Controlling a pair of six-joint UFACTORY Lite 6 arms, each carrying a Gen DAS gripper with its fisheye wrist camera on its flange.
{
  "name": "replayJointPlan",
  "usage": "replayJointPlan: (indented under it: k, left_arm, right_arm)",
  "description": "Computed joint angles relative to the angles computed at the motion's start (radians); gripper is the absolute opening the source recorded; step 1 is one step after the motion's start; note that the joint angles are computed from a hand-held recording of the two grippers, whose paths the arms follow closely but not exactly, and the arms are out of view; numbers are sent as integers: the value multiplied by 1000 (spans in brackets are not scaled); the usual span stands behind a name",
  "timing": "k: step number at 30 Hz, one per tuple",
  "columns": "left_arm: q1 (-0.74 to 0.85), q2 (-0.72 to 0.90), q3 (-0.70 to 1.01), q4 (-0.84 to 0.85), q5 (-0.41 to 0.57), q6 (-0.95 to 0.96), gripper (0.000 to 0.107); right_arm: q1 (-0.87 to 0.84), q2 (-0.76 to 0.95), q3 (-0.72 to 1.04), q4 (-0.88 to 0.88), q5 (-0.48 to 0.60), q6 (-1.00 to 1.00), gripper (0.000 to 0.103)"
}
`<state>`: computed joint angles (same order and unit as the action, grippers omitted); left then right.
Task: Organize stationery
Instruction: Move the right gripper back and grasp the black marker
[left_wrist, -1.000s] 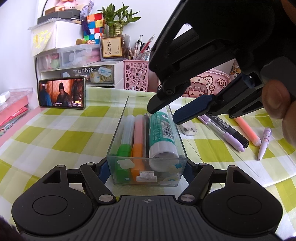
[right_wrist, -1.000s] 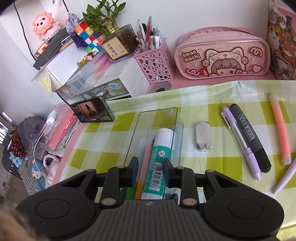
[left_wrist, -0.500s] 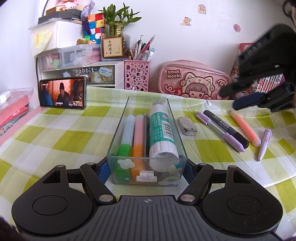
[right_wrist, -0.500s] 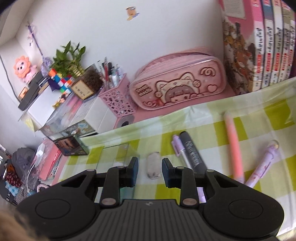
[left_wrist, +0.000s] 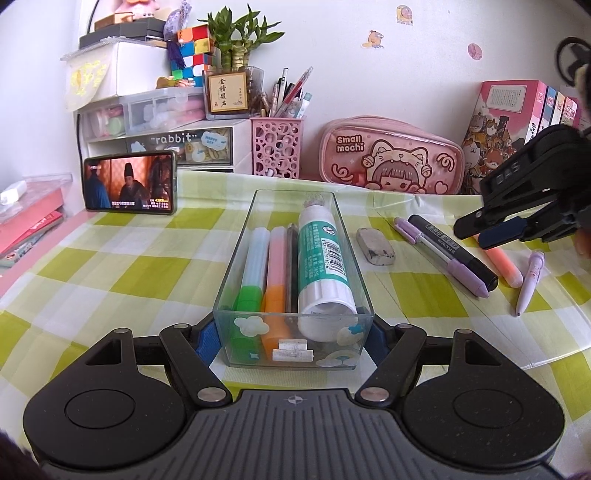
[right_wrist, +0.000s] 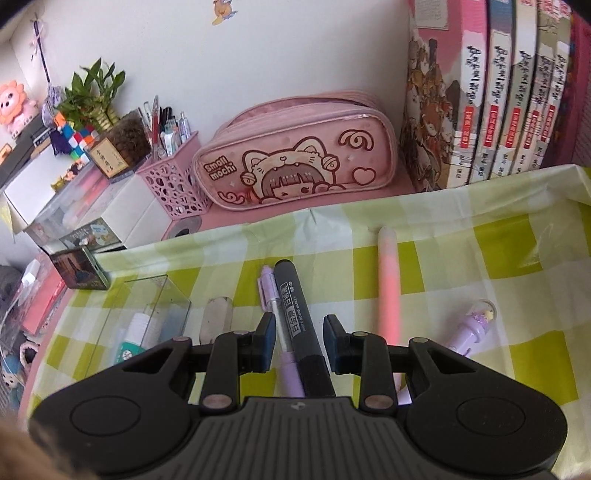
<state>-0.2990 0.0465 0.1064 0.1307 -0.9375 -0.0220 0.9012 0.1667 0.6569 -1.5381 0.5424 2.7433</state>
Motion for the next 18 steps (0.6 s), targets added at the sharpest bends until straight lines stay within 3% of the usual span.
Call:
replayJointPlan:
  k: [7, 10, 13, 18]
  left_arm:
    - [-18, -16, -23, -28, -8, 7, 73]
    - [-19, -15, -30, -32, -22, 13, 73]
    - [-21, -9, -38, -35, -40, 19, 73]
    - [-42, -11, -51, -65, -57, 23, 73]
  right_arm:
    - [-80, 118, 96, -1, -57, -146, 32]
    - [-103, 119, 109, -2, -90, -205, 22]
    - [-107, 133, 134, 51, -92, -311, 20]
    - [-133, 119, 106, -62, -128, -251, 20]
